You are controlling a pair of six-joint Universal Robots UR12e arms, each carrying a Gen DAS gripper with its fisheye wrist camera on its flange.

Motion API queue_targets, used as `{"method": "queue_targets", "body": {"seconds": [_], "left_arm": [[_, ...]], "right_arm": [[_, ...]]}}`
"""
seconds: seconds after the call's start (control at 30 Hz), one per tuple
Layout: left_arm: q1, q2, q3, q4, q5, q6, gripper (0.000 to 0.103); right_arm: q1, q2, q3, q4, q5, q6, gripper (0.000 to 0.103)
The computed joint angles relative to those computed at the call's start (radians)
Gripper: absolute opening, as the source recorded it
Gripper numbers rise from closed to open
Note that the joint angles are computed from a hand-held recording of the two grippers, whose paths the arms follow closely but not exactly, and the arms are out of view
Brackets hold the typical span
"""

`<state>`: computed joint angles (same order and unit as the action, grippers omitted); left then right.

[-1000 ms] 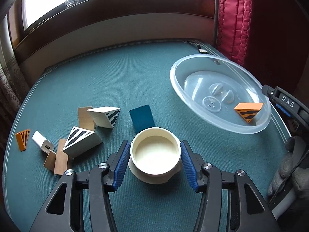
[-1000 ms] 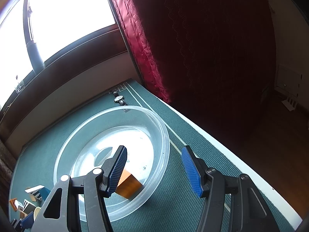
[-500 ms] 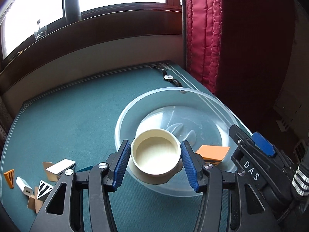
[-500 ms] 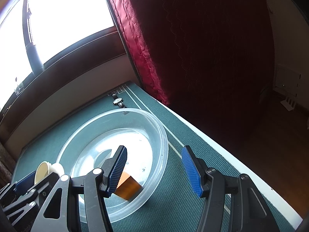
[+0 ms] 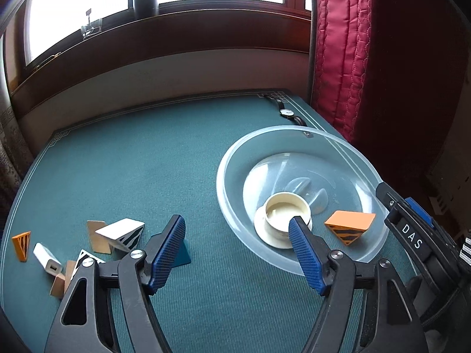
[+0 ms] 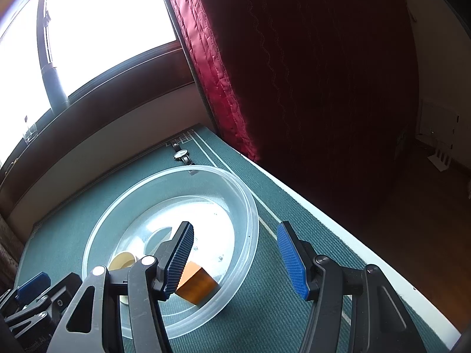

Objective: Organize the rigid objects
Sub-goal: 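Lower the white cup into the clear basin and open the left gripper, then move the left gripper back toward the wooden blocks and charger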

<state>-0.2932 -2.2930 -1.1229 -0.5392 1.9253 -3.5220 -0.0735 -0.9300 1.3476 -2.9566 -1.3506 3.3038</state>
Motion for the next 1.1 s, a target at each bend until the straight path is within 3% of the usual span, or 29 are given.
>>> {"method": "queue_targets", "body": {"seconds": [0.6,0.7,1.1], "left_arm": [[0.018,0.154,-0.257,0.066,0.155,-0.145,0.074],[0.029,0.185,-0.309,0.062,0.177,-0.182,0.074],[0.067,0.284,-0.477,-0.009,0.244,-0.342,0.074]], "right_arm": [[0.007,-0.028,0.047,-0.095,0.019,-0.054,0.074],[0.009,-0.046,0.072,-0.112,0.059,-0.078,0.079],[0.036,-0.118,0.182,-0.052,0.256,-0.283,0.080]]}}
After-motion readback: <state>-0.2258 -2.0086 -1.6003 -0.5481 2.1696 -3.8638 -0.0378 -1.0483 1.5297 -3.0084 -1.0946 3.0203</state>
